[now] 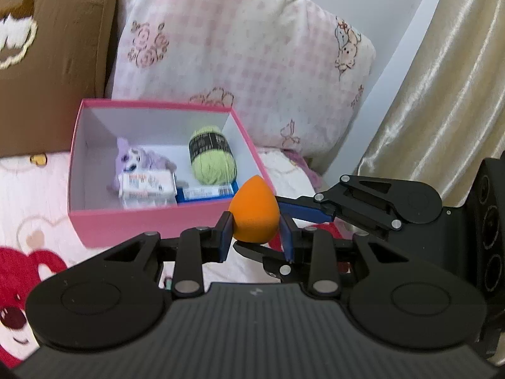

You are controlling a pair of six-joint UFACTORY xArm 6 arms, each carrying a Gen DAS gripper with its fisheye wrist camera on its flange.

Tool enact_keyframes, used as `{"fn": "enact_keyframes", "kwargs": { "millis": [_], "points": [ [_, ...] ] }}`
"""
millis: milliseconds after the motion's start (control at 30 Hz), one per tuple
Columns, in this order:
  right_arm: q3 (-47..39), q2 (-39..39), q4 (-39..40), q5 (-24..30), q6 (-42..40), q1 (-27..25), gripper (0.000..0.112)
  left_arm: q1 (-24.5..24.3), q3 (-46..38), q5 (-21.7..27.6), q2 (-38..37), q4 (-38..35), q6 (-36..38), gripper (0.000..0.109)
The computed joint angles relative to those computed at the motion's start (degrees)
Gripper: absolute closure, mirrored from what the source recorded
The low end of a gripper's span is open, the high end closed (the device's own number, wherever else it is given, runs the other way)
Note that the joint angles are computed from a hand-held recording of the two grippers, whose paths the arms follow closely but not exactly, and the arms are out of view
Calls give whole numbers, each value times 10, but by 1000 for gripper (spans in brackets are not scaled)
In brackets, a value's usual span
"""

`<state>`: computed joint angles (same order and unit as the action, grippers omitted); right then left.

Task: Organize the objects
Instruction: 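Lift the orange sponge and carry it over the pink box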

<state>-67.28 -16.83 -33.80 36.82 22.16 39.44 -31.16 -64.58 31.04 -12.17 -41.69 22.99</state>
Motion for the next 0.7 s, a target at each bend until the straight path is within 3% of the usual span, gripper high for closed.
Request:
{"fn": "enact_keyframes", "kwargs": {
  "millis": [300, 500, 700],
  "points": [
    [-74, 67, 118, -27, -88, -68, 70, 14, -221, 106, 149, 133, -129, 78],
    [-134, 135, 248, -28, -175, -120, 70, 25, -359, 153, 268, 132, -175, 78],
    [-181, 209, 350, -15, -246, -161, 70, 30, -458, 167, 378, 133, -214, 78]
  ]
}}
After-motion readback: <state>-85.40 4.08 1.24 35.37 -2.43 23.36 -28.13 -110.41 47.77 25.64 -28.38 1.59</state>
